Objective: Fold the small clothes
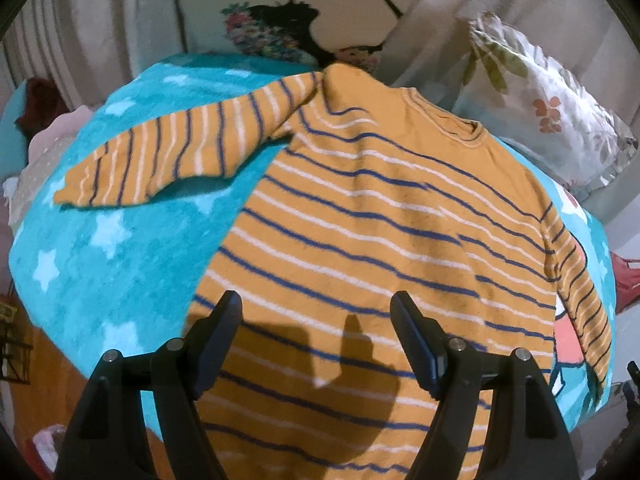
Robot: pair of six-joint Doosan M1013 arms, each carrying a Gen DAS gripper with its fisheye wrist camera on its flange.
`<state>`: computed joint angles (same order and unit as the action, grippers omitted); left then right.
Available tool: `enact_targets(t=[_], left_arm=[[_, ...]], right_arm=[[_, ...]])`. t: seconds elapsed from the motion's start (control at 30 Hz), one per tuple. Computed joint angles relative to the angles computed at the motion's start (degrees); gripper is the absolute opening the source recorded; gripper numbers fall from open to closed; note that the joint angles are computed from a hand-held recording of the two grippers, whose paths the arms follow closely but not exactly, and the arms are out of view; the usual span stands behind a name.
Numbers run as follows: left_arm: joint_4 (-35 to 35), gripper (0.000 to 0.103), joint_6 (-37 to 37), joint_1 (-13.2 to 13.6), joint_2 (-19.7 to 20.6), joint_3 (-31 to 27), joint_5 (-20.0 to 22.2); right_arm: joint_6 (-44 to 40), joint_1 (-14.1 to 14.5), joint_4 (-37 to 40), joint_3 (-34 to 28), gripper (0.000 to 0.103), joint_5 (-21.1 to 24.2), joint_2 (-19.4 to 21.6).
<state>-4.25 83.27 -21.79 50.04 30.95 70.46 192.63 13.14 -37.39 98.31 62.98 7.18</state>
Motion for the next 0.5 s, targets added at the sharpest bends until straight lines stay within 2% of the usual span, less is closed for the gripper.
enact_targets(t=[0.13, 0.37, 0.5], left_arm=[[1.48, 0.076, -2.00, 0.67, -1.74, 3.28, -1.25], [6.04, 0.076, -4.60, 2.55, -5.23, 8.78, -3.02], [8.01, 0.076, -5.72, 4.26, -4.47, 7.06, -2.58]], right_arm=[[-1.69, 0.74, 0.52, -0.86, 0.070, -2.23, 0.74], [-10.53, 1.97, 1.87, -3.39, 0.070, -7.88, 3.83], [-16.09, 2.52, 5.11, -5.85, 0.070, -10.84, 6.31]])
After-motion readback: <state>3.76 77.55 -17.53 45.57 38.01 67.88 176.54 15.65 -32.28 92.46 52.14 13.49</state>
